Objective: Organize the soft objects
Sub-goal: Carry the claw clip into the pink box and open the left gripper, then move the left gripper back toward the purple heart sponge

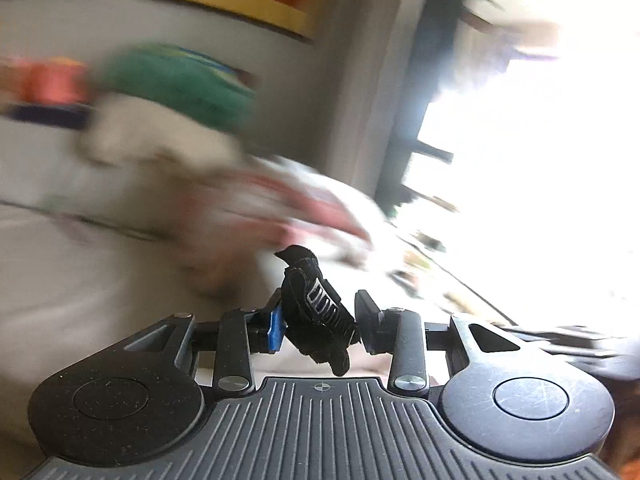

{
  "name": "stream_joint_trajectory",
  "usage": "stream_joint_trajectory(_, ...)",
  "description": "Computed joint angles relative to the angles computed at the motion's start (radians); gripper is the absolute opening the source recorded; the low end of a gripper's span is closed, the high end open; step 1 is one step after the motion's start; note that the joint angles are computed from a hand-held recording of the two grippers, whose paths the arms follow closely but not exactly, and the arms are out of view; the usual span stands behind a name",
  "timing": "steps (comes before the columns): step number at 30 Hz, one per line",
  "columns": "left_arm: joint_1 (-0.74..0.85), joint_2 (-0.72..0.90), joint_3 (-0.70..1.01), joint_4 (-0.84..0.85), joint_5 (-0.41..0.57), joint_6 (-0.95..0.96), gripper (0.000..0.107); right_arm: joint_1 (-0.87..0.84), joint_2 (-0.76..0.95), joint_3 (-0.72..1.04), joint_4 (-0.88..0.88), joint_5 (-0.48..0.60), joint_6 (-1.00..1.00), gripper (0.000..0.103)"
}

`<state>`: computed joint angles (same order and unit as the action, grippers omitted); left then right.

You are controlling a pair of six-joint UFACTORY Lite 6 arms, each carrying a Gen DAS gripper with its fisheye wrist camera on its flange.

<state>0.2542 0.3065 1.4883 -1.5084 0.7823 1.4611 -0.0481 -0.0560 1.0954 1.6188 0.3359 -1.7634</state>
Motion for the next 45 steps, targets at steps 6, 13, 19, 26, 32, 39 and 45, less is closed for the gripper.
stream_joint_trajectory(6, -0.358, 0.497, 0.517, 0.428, 0.052, -0.539, 0.042, -0.238, 0.118, -0.137, 0.113, 0.079, -0.297, 0.041)
stream_joint_trajectory(13, -0.422, 0.523, 0.379, 0.435, -0.132, -0.431, 0.040, -0.374, 0.087, -0.373, 0.272, 0.238, -0.543, 0.056)
stream_joint_trajectory(19, -0.253, 0.148, -0.101, 0.064, -0.084, -0.013, 0.040, -0.306, 0.044, -0.532, 0.489, 0.257, -0.795, 0.062)
stream_joint_trajectory(26, 0.128, -0.061, -0.442, -0.052, -0.079, 0.283, 0.040, -0.163, 0.064, -0.657, 0.687, 0.288, -0.955, 0.063)
stream_joint_trajectory(32, 0.358, 0.100, -0.456, -0.106, -0.083, 0.333, 0.039, -0.025, 0.112, -0.642, 0.750, 0.266, -0.918, 0.063)
stream_joint_trajectory(39, 0.407, 0.056, -0.562, -0.186, -0.098, 0.355, 0.039, 0.104, 0.135, -0.663, 0.952, 0.249, -1.043, 0.063)
stream_joint_trajectory(45, 0.244, -0.137, -0.766, -0.505, -0.130, 0.870, 0.040, 0.118, 0.211, -0.654, 1.008, 0.292, -1.040, 0.065)
